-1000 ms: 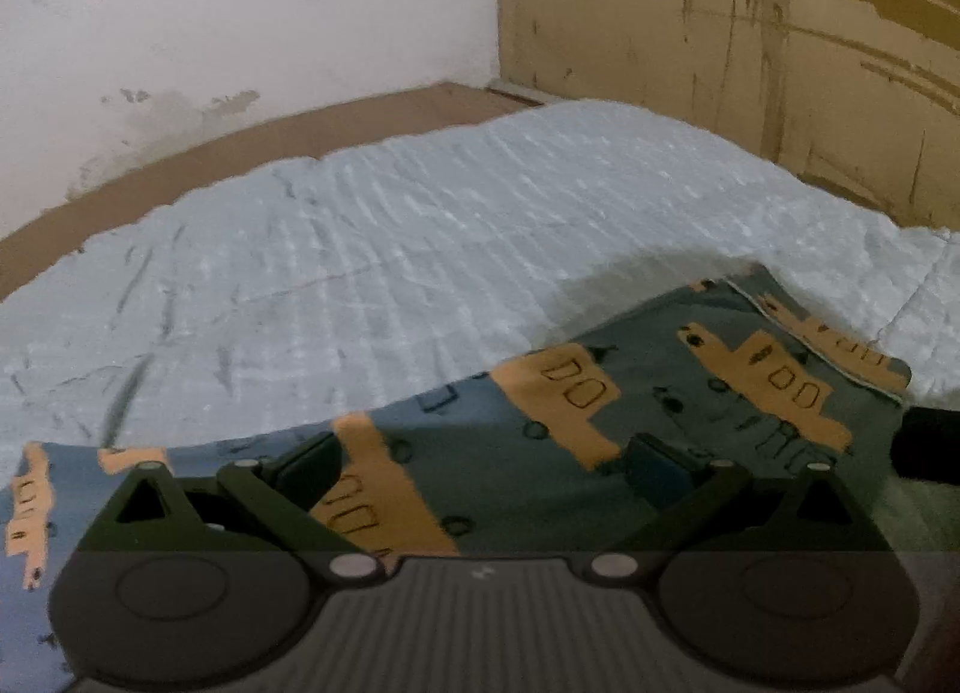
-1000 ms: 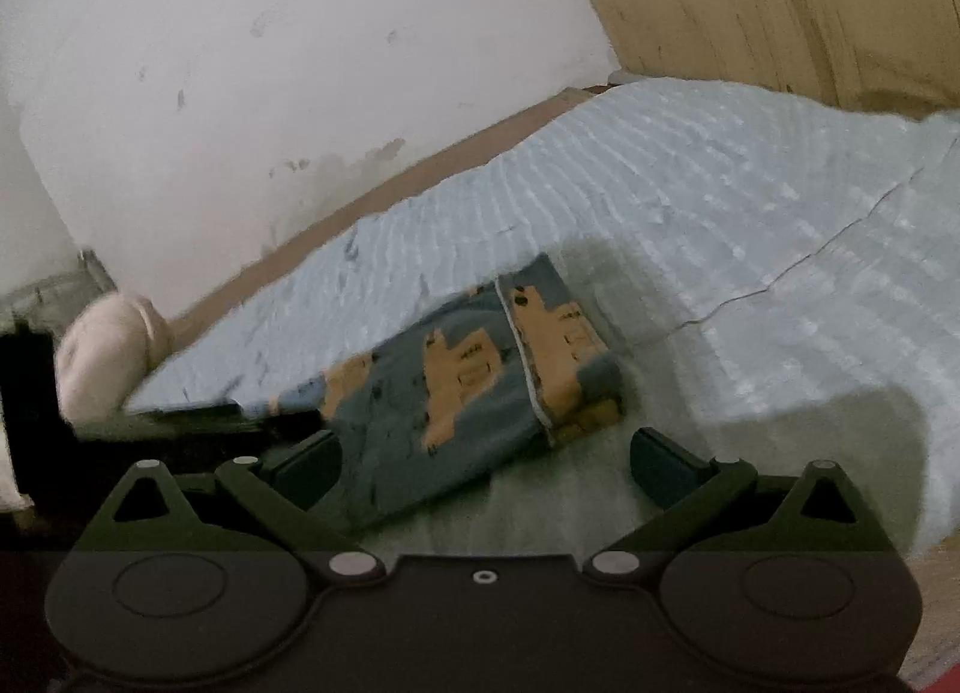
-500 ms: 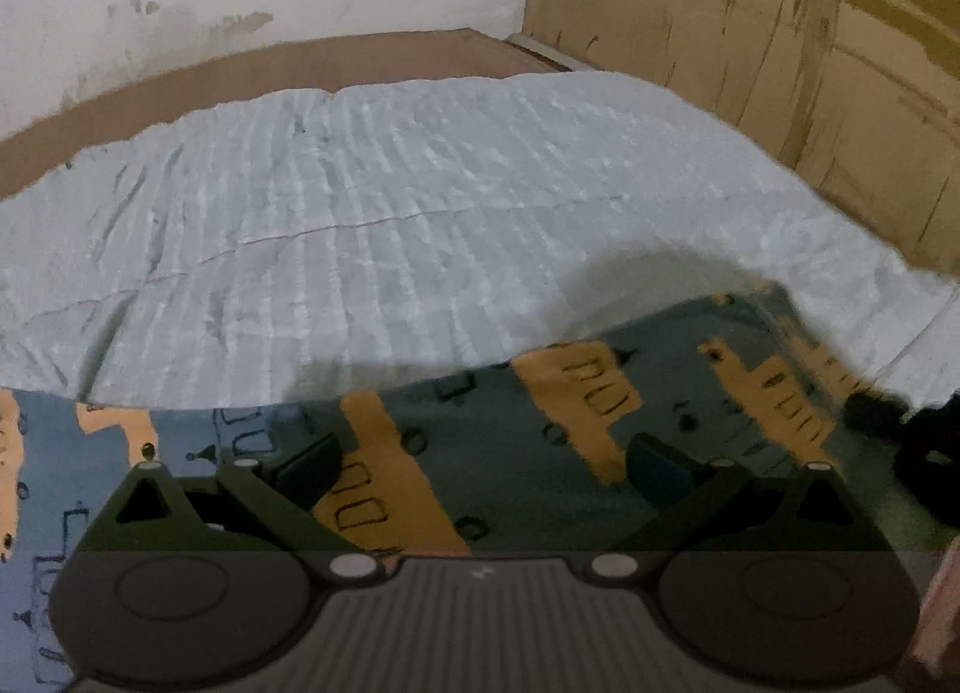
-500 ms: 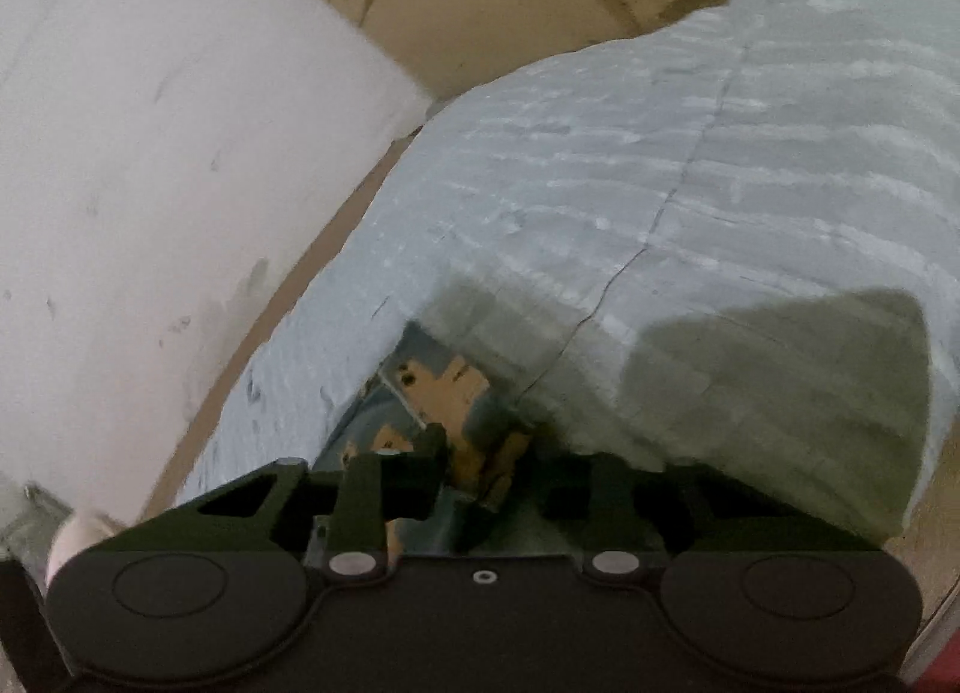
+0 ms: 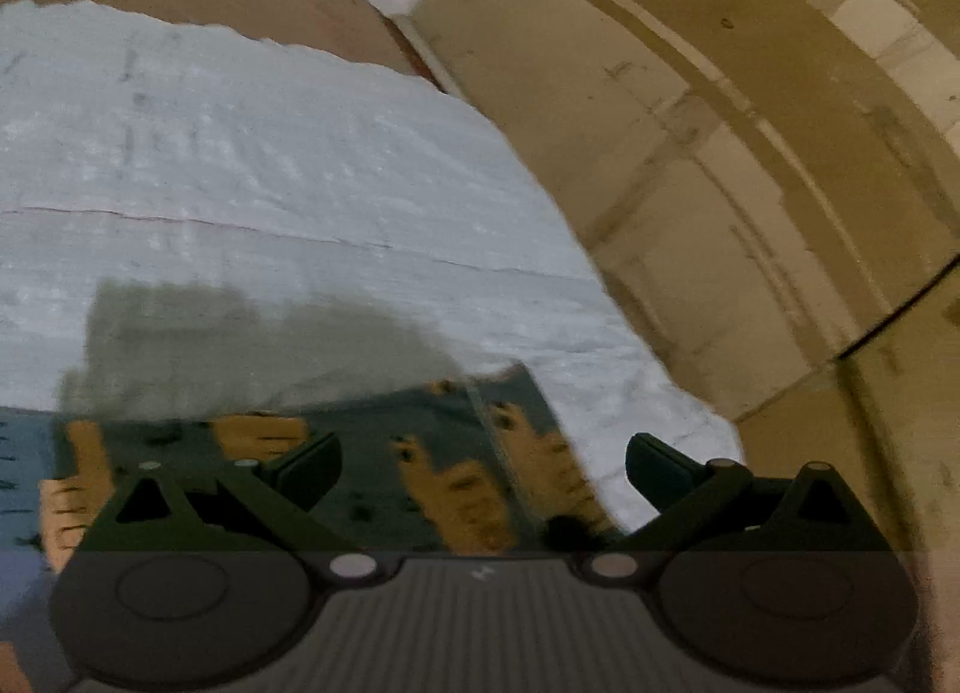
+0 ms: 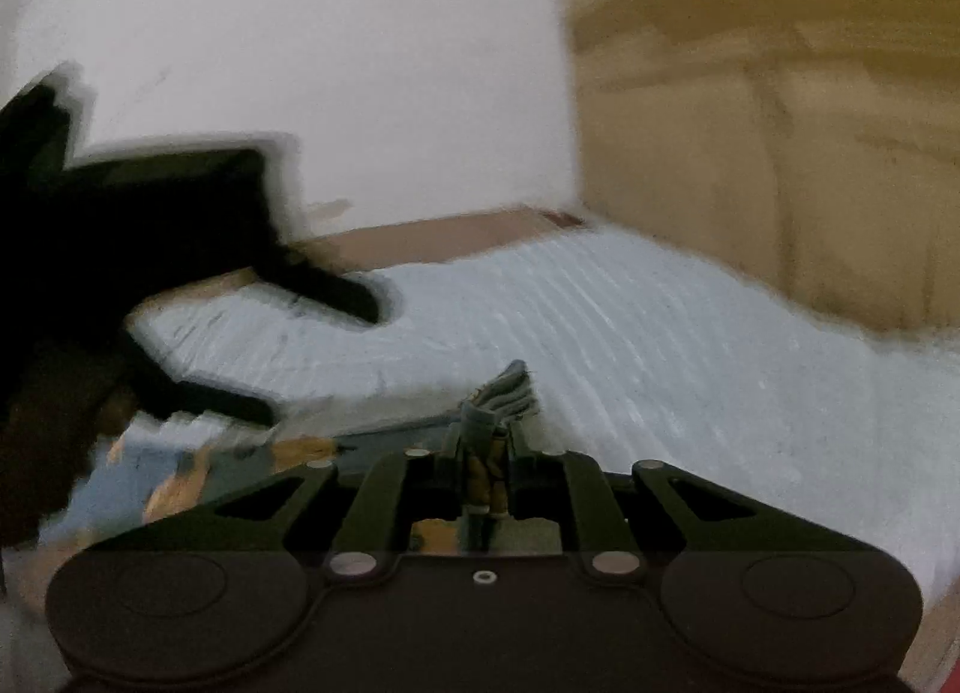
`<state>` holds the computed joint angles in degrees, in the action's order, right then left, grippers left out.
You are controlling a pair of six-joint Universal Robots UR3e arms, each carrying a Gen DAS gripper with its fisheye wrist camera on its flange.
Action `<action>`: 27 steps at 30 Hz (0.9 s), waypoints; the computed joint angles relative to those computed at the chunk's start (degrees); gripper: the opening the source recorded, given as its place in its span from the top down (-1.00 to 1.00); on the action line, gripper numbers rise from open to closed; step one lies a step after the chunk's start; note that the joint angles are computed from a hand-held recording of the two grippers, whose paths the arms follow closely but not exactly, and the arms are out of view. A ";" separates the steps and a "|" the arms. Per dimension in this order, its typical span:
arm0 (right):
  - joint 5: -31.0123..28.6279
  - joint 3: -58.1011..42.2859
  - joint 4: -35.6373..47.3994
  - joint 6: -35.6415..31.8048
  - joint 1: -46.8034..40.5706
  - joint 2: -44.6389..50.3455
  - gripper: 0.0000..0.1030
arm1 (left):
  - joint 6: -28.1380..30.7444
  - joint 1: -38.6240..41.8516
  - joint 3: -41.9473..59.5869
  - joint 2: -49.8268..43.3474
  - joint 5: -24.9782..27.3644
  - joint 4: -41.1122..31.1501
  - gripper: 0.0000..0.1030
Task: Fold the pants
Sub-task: 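Grasp the folded pants edge with the left tool while the right tool approaches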
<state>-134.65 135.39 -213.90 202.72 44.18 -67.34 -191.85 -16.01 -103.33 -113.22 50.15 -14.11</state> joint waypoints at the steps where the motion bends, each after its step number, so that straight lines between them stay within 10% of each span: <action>1: -0.97 -1.65 0.79 -3.21 1.58 0.50 0.76 | 0.59 0.43 -0.17 0.49 -1.42 -1.16 -0.99; 6: -3.80 -9.41 5.39 -15.09 8.76 2.55 0.77 | 5.53 5.04 -7.04 7.21 -6.14 -5.79 -0.71; 11: -2.77 -13.95 10.27 -15.79 13.40 4.45 0.77 | 9.89 9.16 -16.65 18.32 -0.61 -10.59 0.38; 14: -0.12 -16.25 12.02 -14.17 14.88 6.39 0.77 | 10.19 10.65 -22.41 23.58 4.57 -10.66 0.68; 27: 12.66 -13.46 8.04 -5.36 10.07 9.40 0.76 | 10.98 7.29 -28.83 21.94 18.69 -0.70 0.71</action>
